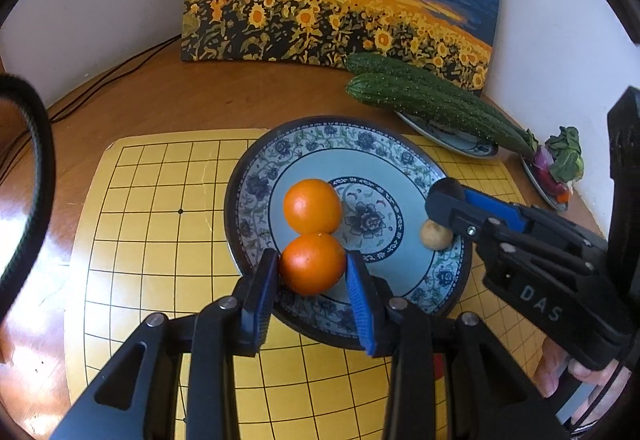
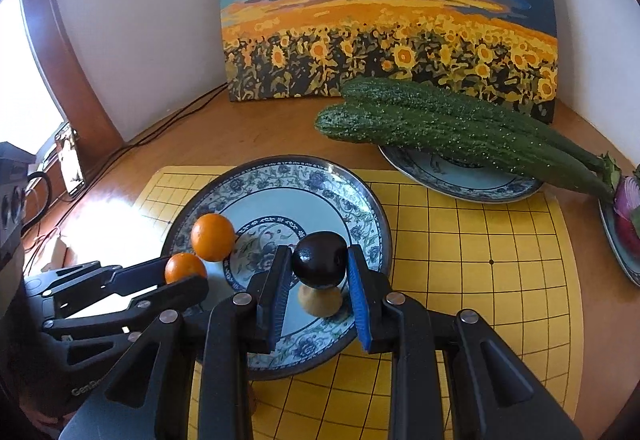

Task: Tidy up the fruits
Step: 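Lower the dark plum onto the plate with the right tool and open it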

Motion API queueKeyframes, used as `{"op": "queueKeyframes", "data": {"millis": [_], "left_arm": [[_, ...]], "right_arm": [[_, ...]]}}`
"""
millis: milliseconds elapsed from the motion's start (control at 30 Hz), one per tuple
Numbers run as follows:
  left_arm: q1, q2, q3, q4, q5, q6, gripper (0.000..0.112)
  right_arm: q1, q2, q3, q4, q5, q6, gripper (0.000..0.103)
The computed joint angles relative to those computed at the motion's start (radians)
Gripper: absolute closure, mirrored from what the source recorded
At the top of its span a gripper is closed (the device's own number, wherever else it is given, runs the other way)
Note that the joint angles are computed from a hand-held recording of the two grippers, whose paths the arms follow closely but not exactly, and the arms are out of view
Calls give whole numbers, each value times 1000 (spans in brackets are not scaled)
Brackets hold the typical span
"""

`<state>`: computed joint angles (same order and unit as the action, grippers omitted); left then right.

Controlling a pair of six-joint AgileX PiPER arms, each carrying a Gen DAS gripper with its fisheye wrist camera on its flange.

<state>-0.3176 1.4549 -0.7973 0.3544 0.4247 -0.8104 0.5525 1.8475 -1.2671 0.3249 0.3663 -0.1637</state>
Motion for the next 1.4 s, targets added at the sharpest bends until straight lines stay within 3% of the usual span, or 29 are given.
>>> {"op": "queueKeyframes", "data": {"millis": [767, 967, 1400], "left_arm": [[1, -2, 2, -19, -10, 12, 76], [-1, -6, 1, -23, -6, 23, 76], [-26, -63, 17, 16, 27, -23, 70]], "right_arm": [[13, 54, -62, -24, 36, 24, 73], [25, 24, -29, -26, 14, 30, 64], [20, -61, 43, 59, 34, -30, 61]]}}
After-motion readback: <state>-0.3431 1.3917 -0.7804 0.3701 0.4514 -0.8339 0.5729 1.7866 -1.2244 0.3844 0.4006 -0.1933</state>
